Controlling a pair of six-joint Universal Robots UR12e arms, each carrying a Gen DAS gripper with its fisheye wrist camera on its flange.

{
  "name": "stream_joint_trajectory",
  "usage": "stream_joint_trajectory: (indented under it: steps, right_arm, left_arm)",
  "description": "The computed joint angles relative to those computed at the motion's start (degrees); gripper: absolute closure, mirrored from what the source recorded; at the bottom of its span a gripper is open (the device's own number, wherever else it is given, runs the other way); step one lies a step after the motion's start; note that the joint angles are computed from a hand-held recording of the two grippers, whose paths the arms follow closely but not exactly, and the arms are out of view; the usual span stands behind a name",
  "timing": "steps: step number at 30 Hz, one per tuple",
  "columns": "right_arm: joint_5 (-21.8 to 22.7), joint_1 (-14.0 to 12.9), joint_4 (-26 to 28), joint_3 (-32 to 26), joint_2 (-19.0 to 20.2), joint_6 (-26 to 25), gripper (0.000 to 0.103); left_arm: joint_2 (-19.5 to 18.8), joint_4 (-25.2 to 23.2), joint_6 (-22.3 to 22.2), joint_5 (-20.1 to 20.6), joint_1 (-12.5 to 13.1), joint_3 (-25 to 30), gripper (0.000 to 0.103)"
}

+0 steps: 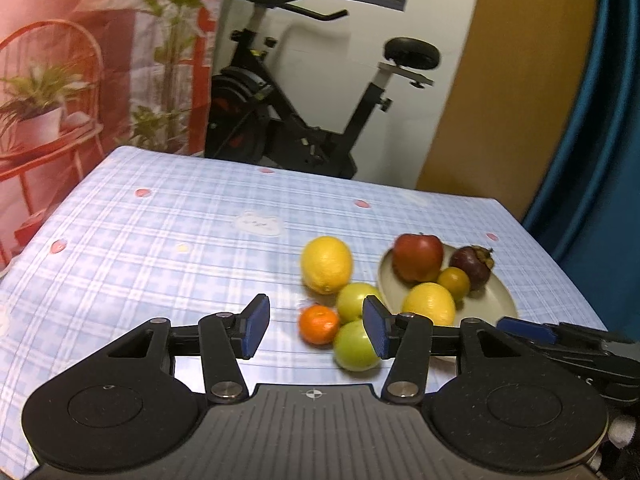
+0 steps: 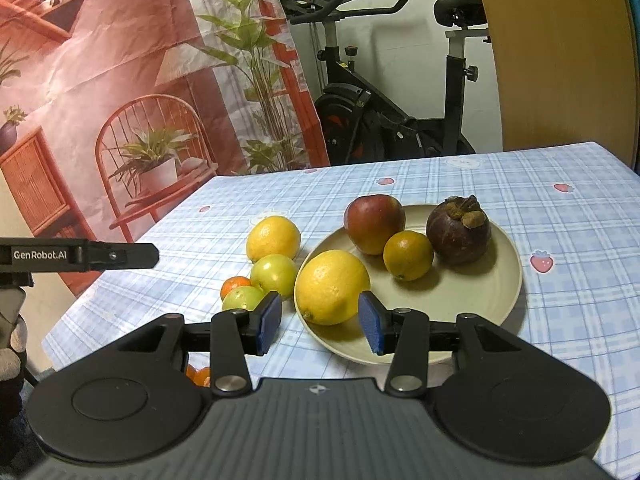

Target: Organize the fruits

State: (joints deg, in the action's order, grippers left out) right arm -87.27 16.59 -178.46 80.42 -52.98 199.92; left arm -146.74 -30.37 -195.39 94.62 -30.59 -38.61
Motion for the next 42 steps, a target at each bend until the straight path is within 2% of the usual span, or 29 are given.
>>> stream_joint_trajectory:
  steps: [8,16,30,39,42]
  right_arm:
    - [-0.8,0.2,1.7,-1.0,0.2,-1.8,0.057]
    - [-0.4,0.3,3.3,-3.1,1.1,-4.2,0.057]
    - [-0.1,0.3,3.9,-4.3,1.7,-4.0,0.057]
    - [0.2,0.2,4.2,-4.4,1.8,-3.8,0.057]
    - [0.4,0.2,4.6,-4.8,2.0,-4.3,0.057]
  left_arm:
    - [0.9,2.7,-3.1,0.8,0.6,-2.2,0.048]
    - [0.8,3.3,-4.1,2.8,0.8,-2.0,0.048]
    - [1.1,3.9,-6.1,6.0,0.9,-2.5,0.048]
    - [0.7,3.1,-6.2,5.1,1.0,-1.8,0.048]
    - [-0.1,2.1,-4.7,4.3,1.1,0.0,0.048]
